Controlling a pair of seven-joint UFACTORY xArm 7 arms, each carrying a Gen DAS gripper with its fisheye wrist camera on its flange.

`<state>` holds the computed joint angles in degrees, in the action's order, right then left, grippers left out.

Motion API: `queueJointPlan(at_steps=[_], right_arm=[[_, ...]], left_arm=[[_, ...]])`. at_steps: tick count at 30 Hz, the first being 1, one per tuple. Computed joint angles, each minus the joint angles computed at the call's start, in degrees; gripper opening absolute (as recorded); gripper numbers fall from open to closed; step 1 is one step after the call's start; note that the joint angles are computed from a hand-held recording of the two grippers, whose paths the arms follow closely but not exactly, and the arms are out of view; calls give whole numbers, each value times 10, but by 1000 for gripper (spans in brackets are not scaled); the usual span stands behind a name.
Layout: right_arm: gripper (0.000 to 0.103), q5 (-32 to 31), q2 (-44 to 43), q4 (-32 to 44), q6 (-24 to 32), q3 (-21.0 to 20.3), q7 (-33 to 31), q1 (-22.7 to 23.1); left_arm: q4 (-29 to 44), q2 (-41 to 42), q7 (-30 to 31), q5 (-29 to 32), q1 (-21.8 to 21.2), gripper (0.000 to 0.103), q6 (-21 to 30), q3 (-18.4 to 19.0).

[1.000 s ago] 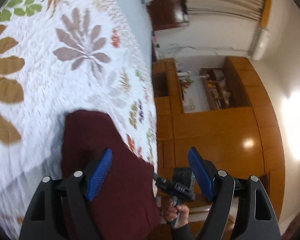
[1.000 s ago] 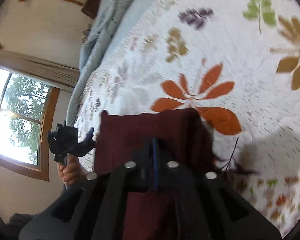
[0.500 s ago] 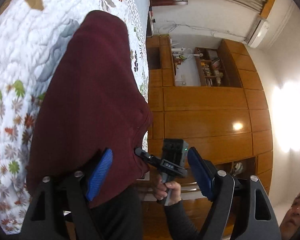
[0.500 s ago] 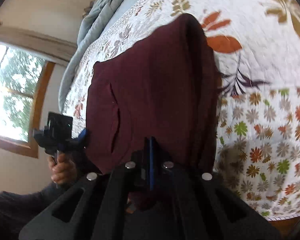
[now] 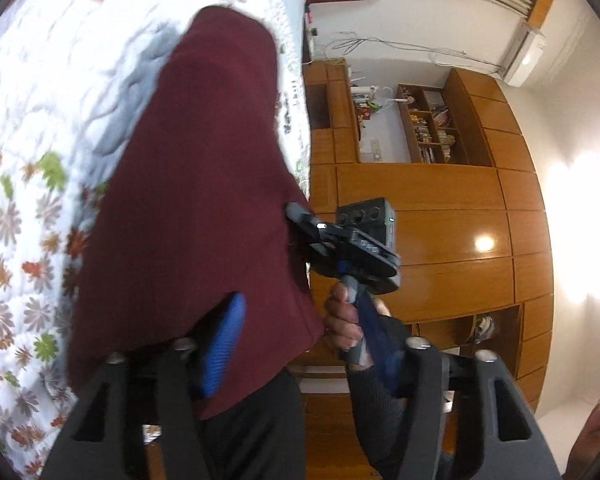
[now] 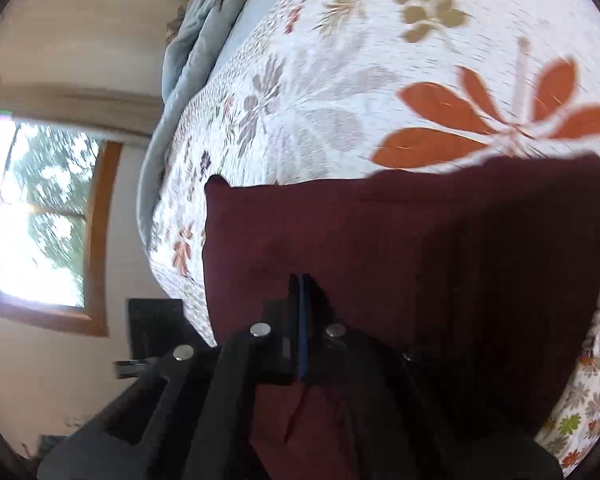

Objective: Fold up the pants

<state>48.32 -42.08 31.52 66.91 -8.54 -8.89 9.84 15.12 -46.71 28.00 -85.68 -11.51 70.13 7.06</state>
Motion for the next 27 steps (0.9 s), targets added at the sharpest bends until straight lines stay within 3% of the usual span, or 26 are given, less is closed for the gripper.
queueJointPlan(at_steps=[1,3,7,8,9,12,15,17,18,19,20,22,24,25,26,27], right_arm=[[0,-17,-15,7,2,14,20,-7],[16,-16,-32,18,-7,25,33,1],[23,55,21,44,-67,49,19,64],[17,53,47,51,-80,61,26,69],[0,31,62,53,-84,68,39,64],[0,8,69,46,-91,62,67,53],[0,-70,-3,34,-68,53,104,14],[10,-89,-65,17,-50,28,124,-6],[20,-94,-90,12,-37,17,128,-7],[38,-102,-115,10,-18,9,126,-4],[44,-105,-144,2,3,4,123,2],[41,-126,-168,-9,41,5,129,4],[20,-168,-176,-28,71,9,131,-11],[0,-176,-184,-43,82,-16,131,-29],[0,-166,-193,-53,85,-41,132,-45],[13,-171,-202,-54,91,-57,134,-65]], left_arm=[[-4,3,2,-2,0,47,2,4],[-3,9,2,-3,3,47,13,13],[2,16,-2,-7,6,52,17,5],[4,14,-3,-6,6,54,16,2],[1,10,-2,-4,8,56,16,3],[5,0,-13,-1,9,64,16,2],[7,-33,-50,10,22,87,3,4],[8,-62,-68,23,33,90,-8,13],[11,-69,-72,32,36,91,-7,22],[15,-75,-78,41,40,92,-9,29],[19,-80,-86,53,46,93,-14,33],[30,-79,-95,75,51,93,-22,39],[41,-75,-109,110,56,93,-25,44],[42,-77,-114,131,61,93,-23,50],[48,-76,-118,154,64,93,-22,54],[55,-75,-119,175,66,93,-21,56]])
